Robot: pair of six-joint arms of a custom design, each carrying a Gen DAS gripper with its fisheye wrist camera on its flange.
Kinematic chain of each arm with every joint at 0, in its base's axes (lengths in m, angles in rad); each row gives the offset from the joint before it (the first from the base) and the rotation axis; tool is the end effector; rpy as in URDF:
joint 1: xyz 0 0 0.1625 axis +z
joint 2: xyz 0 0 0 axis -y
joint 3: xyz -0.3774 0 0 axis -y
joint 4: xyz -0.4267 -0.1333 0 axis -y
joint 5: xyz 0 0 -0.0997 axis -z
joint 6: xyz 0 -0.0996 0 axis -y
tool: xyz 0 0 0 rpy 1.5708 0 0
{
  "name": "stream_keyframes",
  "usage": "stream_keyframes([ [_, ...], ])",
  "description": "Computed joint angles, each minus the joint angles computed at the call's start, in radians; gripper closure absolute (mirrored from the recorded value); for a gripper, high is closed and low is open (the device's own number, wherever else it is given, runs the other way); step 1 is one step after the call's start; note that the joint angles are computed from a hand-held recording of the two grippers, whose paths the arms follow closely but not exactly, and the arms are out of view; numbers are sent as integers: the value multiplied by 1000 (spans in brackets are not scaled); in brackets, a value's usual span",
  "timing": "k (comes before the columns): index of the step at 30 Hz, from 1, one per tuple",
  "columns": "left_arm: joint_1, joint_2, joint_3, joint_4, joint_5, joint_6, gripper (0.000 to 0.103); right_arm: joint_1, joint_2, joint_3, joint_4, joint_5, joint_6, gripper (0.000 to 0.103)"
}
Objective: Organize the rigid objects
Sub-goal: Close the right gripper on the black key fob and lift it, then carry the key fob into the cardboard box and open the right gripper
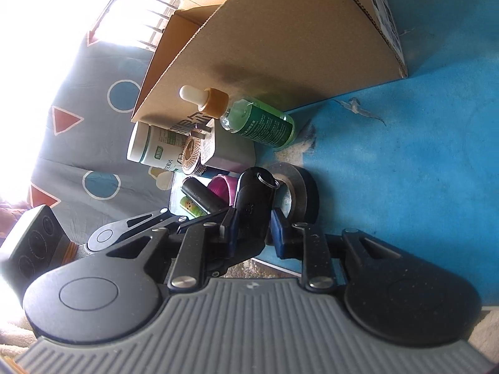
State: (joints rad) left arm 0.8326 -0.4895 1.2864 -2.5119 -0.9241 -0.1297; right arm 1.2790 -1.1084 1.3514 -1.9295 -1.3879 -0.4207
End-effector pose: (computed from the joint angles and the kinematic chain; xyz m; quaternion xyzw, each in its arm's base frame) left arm -0.3559 -0.6785 -0.0296 0.2615 0.9091 -0.1952 0.2588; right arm -0.0543 -0.7071 0.3118 -0.0693 0.9918 -0.0858 0.0654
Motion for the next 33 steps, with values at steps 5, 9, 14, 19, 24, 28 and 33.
stream_keyframes([
  [5, 3, -6, 5, -4, -15, -1, 71, -7, -46, 72, -73, 3, 11, 81],
  [9, 2, 0, 1, -8, -3, 14, 68, -13, -58, 104, -130, 20, 42, 80],
  [14, 9, 23, -22, -8, 6, 18, 68, -3, -57, 122, -189, 3, 50, 78],
  [19, 3, 35, -21, -31, 36, 37, 68, 13, -57, 148, -244, -25, 28, 75],
  [24, 0, 44, -9, -82, 52, 57, 72, 15, -59, 168, -284, -24, 24, 73],
  [28, -8, 33, 13, -127, 64, 72, 78, 10, -81, 201, -317, -12, 40, 73],
  [33, -30, -1, 61, -212, 71, 112, 78, 15, -135, 254, -350, 12, 38, 74],
])
